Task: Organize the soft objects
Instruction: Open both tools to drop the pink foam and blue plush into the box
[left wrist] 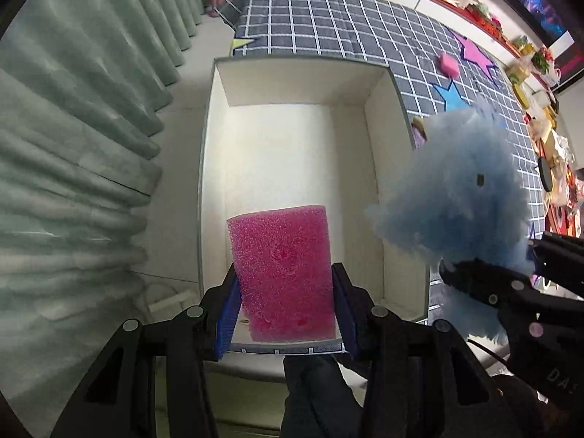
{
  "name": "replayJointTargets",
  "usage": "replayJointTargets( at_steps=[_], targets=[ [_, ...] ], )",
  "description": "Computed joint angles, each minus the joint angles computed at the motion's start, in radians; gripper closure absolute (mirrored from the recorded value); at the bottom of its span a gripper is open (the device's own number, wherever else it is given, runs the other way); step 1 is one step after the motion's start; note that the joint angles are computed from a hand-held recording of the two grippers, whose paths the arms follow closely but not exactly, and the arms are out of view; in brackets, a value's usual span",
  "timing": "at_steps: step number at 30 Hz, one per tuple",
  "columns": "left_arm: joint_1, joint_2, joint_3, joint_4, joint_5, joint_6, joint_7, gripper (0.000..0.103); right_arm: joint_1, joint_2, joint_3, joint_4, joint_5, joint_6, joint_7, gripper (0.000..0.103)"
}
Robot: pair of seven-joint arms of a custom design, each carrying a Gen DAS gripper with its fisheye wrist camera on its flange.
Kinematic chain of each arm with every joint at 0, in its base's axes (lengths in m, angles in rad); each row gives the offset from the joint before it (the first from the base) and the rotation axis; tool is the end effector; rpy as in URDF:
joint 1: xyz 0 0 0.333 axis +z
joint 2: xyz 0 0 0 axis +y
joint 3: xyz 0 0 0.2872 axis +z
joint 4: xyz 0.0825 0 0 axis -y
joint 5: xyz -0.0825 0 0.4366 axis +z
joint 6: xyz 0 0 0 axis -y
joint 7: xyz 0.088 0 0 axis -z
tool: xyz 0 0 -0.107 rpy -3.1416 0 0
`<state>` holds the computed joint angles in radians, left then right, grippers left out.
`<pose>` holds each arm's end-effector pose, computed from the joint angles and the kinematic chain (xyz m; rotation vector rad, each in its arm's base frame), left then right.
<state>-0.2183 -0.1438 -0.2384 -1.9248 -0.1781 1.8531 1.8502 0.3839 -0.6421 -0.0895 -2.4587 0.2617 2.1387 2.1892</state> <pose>0.5134 -0.2731 0.5166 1.3080 -2.7792 0.2182 0.4332 0.1413 0.5134 -1.4892 2.2982 0.2502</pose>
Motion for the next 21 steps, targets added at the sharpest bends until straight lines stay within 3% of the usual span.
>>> replayJointTargets(
  at_steps=[21],
  targets=[
    [-0.010,0.118,0.008,0.062,0.036,-0.059,0.002,0.052,-0.015,0.151,-0.002,0.072,0.113,-0.023,-0.053,0.076]
  ],
)
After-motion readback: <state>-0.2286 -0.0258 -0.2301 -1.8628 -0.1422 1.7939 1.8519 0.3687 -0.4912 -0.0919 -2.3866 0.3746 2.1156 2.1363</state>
